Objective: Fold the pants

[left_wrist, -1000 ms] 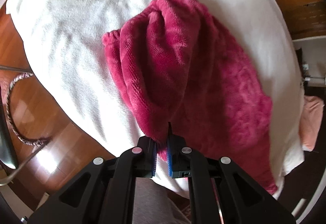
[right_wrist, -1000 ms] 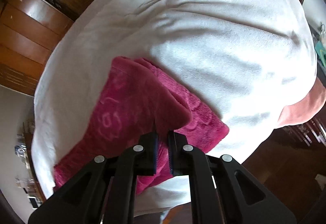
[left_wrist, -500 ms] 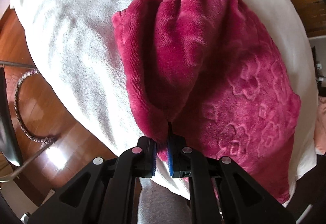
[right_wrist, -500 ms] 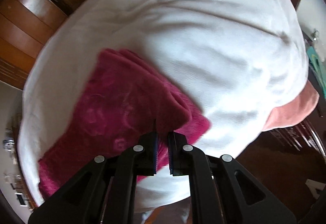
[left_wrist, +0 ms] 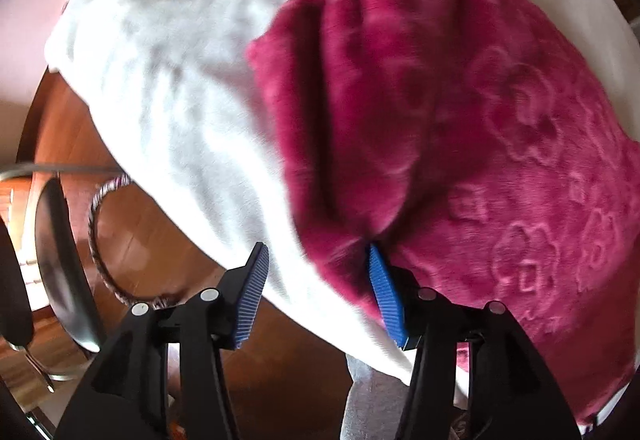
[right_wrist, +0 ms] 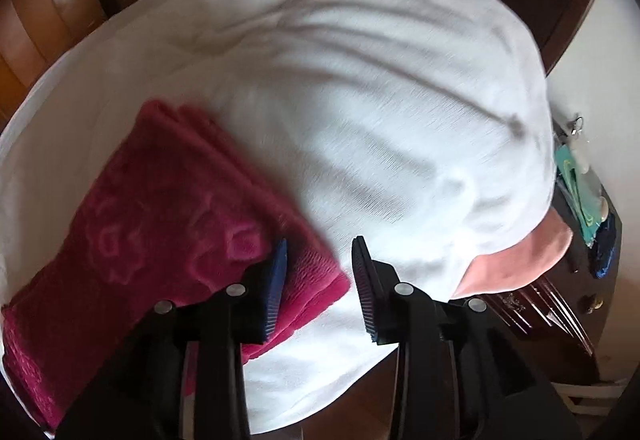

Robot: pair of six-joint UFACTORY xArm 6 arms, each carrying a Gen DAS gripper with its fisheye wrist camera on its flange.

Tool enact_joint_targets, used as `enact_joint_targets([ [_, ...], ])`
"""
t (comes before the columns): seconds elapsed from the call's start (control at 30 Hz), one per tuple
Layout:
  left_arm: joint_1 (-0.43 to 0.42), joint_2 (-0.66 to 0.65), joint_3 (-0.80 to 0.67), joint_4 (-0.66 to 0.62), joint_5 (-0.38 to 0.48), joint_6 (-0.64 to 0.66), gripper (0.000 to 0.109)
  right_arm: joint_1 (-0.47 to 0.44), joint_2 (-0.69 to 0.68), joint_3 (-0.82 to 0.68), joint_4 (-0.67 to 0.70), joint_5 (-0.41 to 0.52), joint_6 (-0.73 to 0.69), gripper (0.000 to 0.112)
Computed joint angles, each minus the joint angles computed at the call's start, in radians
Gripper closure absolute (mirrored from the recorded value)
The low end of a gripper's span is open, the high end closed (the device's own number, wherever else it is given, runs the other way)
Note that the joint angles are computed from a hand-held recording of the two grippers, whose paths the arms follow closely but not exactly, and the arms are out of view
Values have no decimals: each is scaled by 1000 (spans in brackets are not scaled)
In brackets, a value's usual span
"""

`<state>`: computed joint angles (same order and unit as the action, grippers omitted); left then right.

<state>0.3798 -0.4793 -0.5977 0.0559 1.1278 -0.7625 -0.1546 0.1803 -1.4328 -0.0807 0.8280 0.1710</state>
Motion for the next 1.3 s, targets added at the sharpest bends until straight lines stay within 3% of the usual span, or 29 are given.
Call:
enact_joint_targets([
  [0.23,12,-70,19,14,16,-18,56,65,-52,28,35,-62,-87,78],
  [0.6,142,-142,3,45,40,-4,57,211,-43,69,151,1,-216,78],
  [0.77,218,-117,33,18,-27,64,57,263,-59,74,141,22,-211,78],
  [0.9,277,-57,44,-78,-124,126,57,311,-56,57,109,50,-165,78],
  [1.1,336,57,2,-143,-205,226,58,459,-5,-23,65,115,-69,78],
  [1.13,338,82,-15,-106,-201,219,68,492,13,-45,62,126,-65,78],
  [1.17,337,119,-43,-27,-178,198,88,518,33,-69,60,135,-64,78],
  [1.2,339,147,-64,15,-164,188,94,542,57,-97,58,146,-62,78],
  [1.3,377,197,-93,93,-148,210,96,629,140,-198,65,189,-60,78],
])
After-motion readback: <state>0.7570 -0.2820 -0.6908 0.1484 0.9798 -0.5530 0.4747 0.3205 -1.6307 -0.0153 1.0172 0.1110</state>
